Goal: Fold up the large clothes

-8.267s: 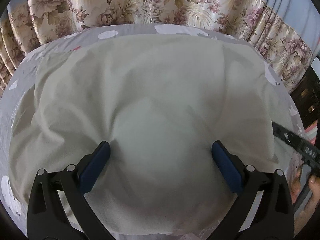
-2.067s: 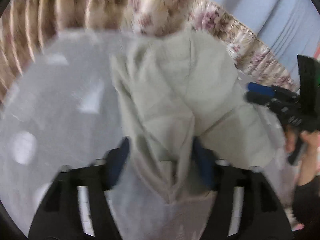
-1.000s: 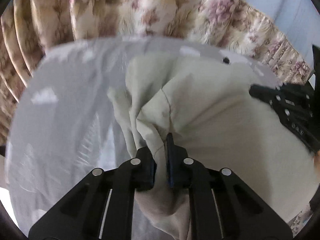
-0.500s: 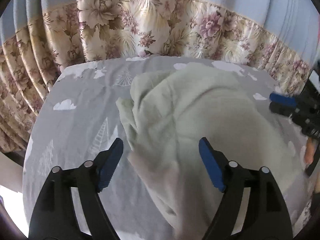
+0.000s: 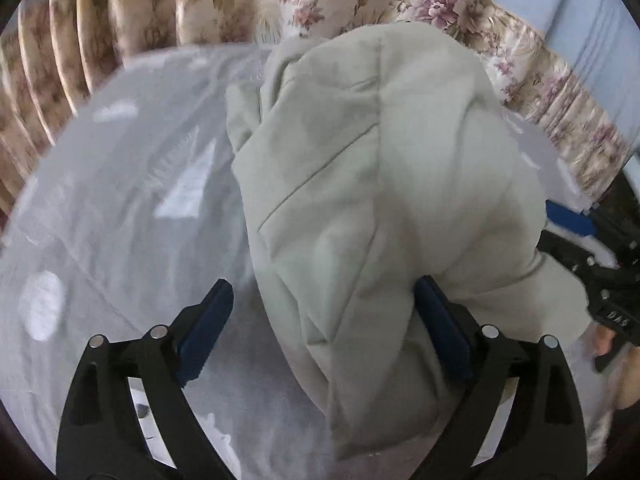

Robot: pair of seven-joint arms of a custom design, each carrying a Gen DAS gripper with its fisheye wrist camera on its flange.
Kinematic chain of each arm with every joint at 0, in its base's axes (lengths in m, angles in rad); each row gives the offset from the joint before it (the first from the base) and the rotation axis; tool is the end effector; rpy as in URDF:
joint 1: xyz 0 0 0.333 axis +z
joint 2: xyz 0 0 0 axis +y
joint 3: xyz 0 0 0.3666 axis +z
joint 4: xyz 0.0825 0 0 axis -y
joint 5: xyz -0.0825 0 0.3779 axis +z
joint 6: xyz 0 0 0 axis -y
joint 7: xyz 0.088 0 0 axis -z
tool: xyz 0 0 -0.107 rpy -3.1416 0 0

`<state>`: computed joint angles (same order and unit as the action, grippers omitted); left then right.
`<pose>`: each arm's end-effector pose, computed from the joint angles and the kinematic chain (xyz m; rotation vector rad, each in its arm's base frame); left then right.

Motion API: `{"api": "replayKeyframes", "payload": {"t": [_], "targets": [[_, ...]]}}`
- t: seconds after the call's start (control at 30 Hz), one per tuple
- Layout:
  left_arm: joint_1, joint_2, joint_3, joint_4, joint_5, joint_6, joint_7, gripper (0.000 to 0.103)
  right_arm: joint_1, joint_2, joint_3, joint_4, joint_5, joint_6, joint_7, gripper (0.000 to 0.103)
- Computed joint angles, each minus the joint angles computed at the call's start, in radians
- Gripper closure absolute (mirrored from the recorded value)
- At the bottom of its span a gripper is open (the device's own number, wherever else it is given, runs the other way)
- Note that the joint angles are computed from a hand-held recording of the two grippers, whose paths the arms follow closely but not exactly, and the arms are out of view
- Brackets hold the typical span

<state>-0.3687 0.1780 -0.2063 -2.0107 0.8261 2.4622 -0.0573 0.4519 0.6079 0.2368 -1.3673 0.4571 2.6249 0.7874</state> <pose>0.5189 -0.3300 0.4502 -2.2460 1.3682 -0.5817 0.6481 0.4507 0.4874 -2.2859 0.5983 -0.2011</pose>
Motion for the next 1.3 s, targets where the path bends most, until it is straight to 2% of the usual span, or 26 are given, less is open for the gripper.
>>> {"api": "replayKeyframes", "payload": {"t": [0.07,0.17,0.2,0.3,0.4,0.43,0.53,0.6,0.7,0.8,0.87,0.93,1.0,1.03,1.07,1.1,1.13,1.23,1.3], "targets": [[-0.024,0.009,-0.008,0.043,0.009,-0.094,0.014,0.011,-0.016,-0.006,0.014,0.003,0.027,-0.007,-0.001,0.059],[-0.046,0.008,-0.012,0.073,0.026,-0.182,-0.015,0.003,-0.074,-0.016,0.064,0.001,0.156,-0.020,0.008,0.033],[-0.046,0.006,-0.012,0.078,0.028,-0.192,-0.019,0.003,-0.093,-0.022,0.082,-0.009,0.210,-0.010,0.007,0.028],[-0.048,0.013,-0.018,0.092,0.017,-0.198,-0.030,0.003,-0.125,-0.030,0.109,-0.035,0.359,0.033,0.043,0.022],[-0.054,0.028,-0.018,0.107,0.019,-0.203,-0.048,0.003,-0.101,-0.010,0.074,-0.025,0.379,0.034,0.133,0.017],[-0.051,0.031,-0.015,0.106,0.015,-0.188,-0.058,0.003,-0.082,0.001,0.052,-0.015,0.357,0.031,0.179,0.017],[-0.044,0.031,-0.004,0.080,0.031,-0.121,-0.113,0.003,-0.081,0.026,0.056,0.000,0.352,0.019,0.221,0.017],[-0.031,0.025,0.007,0.041,0.051,-0.032,-0.182,0.003,-0.068,0.041,0.048,0.006,0.327,0.024,0.242,0.013],[-0.009,0.012,0.026,-0.024,0.093,0.120,-0.304,0.003,-0.074,0.048,0.072,-0.015,0.342,0.083,0.226,0.008],[-0.013,0.024,0.018,-0.007,0.091,0.093,-0.276,0.003,-0.080,0.057,0.076,-0.013,0.341,0.062,0.252,0.008],[-0.015,0.027,0.020,-0.005,0.105,0.110,-0.283,0.010,-0.092,0.059,0.086,-0.013,0.353,0.033,0.269,0.008],[-0.012,0.031,0.024,-0.003,0.131,0.166,-0.281,0.035,-0.111,0.070,0.113,0.004,0.375,-0.023,0.245,0.019],[-0.017,0.037,0.018,0.017,0.111,0.132,-0.234,0.040,-0.084,0.056,0.095,-0.004,0.351,0.000,0.214,0.027],[-0.015,0.038,0.020,0.016,0.106,0.141,-0.226,0.044,-0.085,0.054,0.098,-0.004,0.351,0.001,0.196,0.030],[-0.008,0.030,0.028,-0.003,0.120,0.191,-0.247,0.048,-0.093,0.054,0.106,0.005,0.355,-0.009,0.166,0.043],[-0.004,0.022,0.036,-0.017,0.136,0.225,-0.271,0.057,-0.093,0.053,0.108,0.010,0.355,-0.011,0.144,0.054],[-0.005,0.015,0.041,-0.021,0.153,0.230,-0.288,0.066,-0.098,0.047,0.117,0.012,0.360,0.001,0.094,0.058],[-0.032,0.036,0.024,0.059,0.157,0.089,-0.217,0.077,-0.096,0.016,0.136,-0.016,0.377,0.099,-0.061,0.064],[-0.056,0.070,0.019,0.138,0.177,0.019,-0.170,0.079,-0.111,-0.007,0.158,-0.040,0.408,0.163,-0.157,0.066]]}}
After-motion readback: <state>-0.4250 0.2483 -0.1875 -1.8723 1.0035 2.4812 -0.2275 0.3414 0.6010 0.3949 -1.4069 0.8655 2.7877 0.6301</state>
